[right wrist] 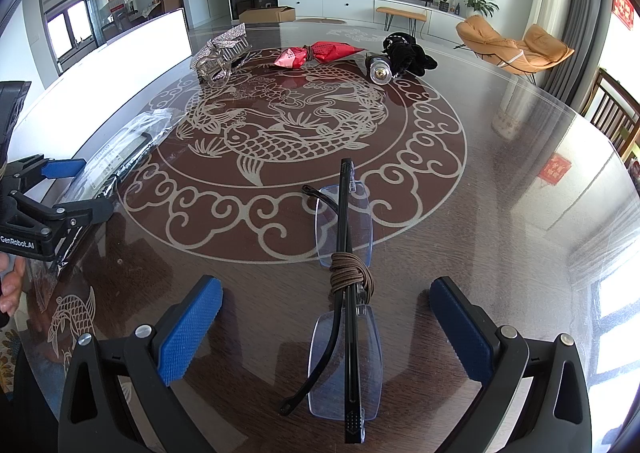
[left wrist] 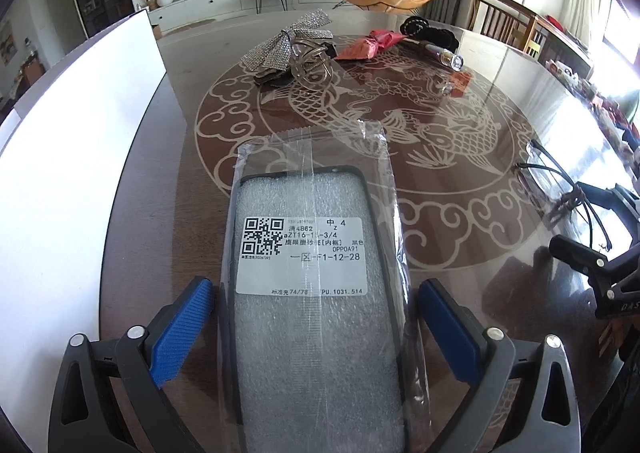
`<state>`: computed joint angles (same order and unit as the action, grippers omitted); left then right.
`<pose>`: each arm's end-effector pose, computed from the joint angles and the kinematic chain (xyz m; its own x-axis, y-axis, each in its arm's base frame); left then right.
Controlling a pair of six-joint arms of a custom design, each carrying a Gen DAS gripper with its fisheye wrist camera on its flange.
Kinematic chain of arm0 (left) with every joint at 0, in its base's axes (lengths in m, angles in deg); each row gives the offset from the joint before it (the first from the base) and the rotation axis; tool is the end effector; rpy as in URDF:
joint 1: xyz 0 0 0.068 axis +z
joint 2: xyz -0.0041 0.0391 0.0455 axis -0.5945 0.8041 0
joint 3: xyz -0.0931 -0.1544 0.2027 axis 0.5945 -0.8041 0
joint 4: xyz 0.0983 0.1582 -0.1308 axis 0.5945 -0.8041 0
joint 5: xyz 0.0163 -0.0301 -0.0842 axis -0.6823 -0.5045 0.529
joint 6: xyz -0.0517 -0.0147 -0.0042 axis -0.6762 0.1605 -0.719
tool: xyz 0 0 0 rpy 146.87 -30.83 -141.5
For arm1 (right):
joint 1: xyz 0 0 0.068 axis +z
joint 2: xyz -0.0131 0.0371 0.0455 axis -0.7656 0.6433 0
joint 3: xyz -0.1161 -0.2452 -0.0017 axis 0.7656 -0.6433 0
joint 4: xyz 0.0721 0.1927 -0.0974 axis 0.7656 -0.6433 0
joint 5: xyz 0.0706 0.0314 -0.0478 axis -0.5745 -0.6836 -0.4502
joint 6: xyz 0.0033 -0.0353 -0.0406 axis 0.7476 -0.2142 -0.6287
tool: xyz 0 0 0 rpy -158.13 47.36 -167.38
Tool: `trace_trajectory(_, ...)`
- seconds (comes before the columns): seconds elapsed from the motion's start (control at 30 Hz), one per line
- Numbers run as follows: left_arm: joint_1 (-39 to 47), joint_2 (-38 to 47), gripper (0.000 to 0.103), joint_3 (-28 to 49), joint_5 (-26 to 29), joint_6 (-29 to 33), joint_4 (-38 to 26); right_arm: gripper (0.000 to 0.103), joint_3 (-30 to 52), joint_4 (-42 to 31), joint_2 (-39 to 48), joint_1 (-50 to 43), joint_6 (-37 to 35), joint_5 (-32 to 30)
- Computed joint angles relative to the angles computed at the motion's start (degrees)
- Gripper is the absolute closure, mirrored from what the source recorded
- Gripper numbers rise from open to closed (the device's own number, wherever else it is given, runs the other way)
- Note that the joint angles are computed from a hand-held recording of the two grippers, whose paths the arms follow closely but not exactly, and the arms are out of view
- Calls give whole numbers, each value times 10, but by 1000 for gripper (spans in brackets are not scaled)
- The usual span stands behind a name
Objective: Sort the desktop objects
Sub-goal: 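Carry the bag and eyeglasses into the cardboard tray and open both tools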
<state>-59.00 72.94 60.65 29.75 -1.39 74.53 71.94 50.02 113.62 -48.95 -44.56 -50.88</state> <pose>0.3344 -0.1372 0.0730 -0.8179 0.2742 -0.5058 0.3153 0.9490 0.0047 0.2664 0.0082 0.0635 -0.7969 -0.1673 -0.5805 -0.1990 0.9800 -0.0093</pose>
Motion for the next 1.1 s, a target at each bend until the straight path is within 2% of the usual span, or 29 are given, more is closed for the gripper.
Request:
trace_trajectory(0.03,1,-7,27,-1,0,-1,-5,0,0,0,0,-1,0,0)
trace_trajectory(0.1,3,-10,28,11,7,1,-33,0,0,0,0,0,0,0)
trace_trajectory(0.2,5,-25,28,-13,14,-10,-20,0,0,-1,-1,-2,-1,-4)
trace_trajectory(0.23,5,-32,28,-26,15,-15,-13,0,8,-21,-4,-6,-17,-11)
trace_trajectory(0.3,2,-50,28,-50,12,-18,-1,1,78,-158,-11,-27,-55,-47)
trace_trajectory(0.4,-3,-73,28,-76,-2,-22,13,3,228,-399,0,-79,-66,-126)
trace_trajectory(0.47,-4,-82,28,-82,-1,-30,15,10,322,-524,21,-83,-66,-129)
trace_trajectory(0.57,-7,-87,28,-82,6,-43,15,13,409,-629,57,-52,-77,-88)
trace_trajectory(0.6,-11,-89,28,-83,5,-44,15,15,423,-643,66,-37,-78,-65)
trace_trajectory(0.63,-15,-91,28,-85,3,-45,16,23,430,-651,74,-20,-78,-40)
trace_trajectory(0.67,-19,-95,28,-89,1,-46,17,37,434,-655,81,-7,-76,-19)
trace_trajectory(0.73,-24,-99,28,-95,0,-46,20,50,437,-655,92,9,-72,7)
trace_trajectory(0.8,-26,-106,28,-104,3,-49,24,71,423,-637,87,20,-65,29)
trace_trajectory(0.83,-25,-110,28,-109,5,-50,28,91,414,-631,79,23,-63,34)
trace_trajectory(1.1,-22,-150,28,-131,22,-68,41,91,358,-618,-22,50,-68,46)
